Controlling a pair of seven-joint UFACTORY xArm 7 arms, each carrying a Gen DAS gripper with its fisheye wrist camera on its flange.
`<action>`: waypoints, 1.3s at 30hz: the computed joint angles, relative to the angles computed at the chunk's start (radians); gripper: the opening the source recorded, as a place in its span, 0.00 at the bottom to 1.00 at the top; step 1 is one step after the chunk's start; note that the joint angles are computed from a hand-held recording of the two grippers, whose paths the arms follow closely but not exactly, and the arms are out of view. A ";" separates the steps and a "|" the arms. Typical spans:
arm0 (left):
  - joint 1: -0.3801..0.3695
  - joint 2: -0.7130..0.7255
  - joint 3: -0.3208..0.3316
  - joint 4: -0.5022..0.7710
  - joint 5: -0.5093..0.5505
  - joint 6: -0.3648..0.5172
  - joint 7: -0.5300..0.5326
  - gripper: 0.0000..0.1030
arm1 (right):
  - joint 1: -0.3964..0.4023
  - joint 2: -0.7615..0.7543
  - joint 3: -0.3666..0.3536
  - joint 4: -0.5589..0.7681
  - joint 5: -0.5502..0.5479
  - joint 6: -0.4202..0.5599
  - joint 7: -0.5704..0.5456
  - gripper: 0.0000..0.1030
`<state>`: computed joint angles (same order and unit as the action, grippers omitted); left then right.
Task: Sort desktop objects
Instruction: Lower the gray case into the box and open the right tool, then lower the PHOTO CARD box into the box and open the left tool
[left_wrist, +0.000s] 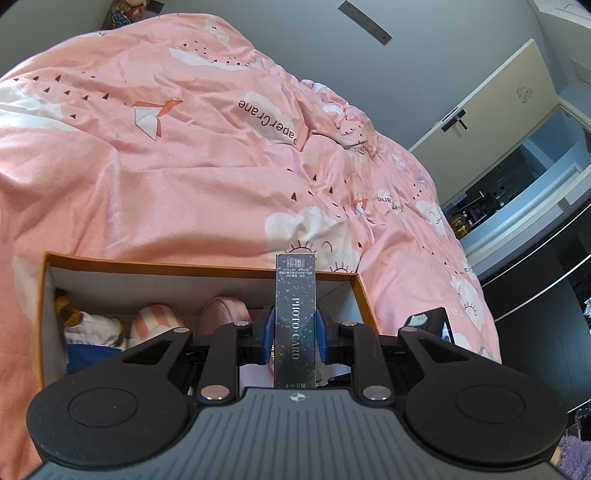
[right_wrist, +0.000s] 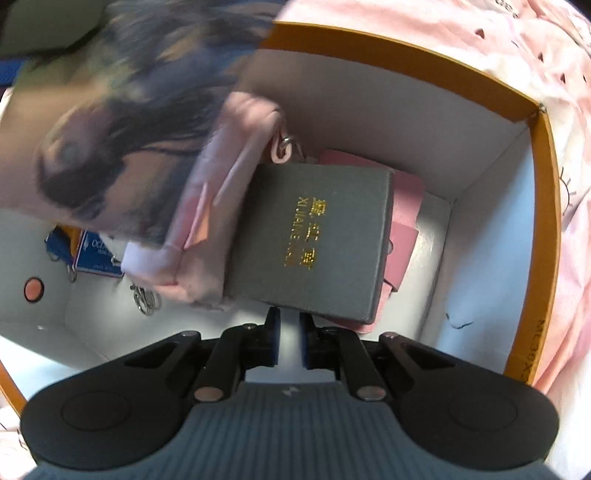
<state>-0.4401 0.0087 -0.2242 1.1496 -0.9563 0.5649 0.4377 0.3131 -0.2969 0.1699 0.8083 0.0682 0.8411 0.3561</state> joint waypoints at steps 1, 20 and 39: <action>-0.001 0.006 -0.001 0.004 -0.014 0.003 0.001 0.25 | 0.006 -0.010 -0.004 -0.001 0.009 0.004 -0.020 0.15; -0.089 0.186 -0.067 0.134 0.286 -0.072 -0.358 0.25 | -0.009 -0.395 -0.020 -0.101 0.064 0.152 -0.135 0.22; -0.066 0.325 -0.122 0.311 0.454 0.037 -0.527 0.27 | -0.061 -0.348 0.041 -0.108 -0.051 0.060 -0.002 0.08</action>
<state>-0.5065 0.3338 -0.3459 1.4605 -0.5024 0.6021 -0.0889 0.2525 -0.6444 0.2105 0.7004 0.0172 0.9006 0.3540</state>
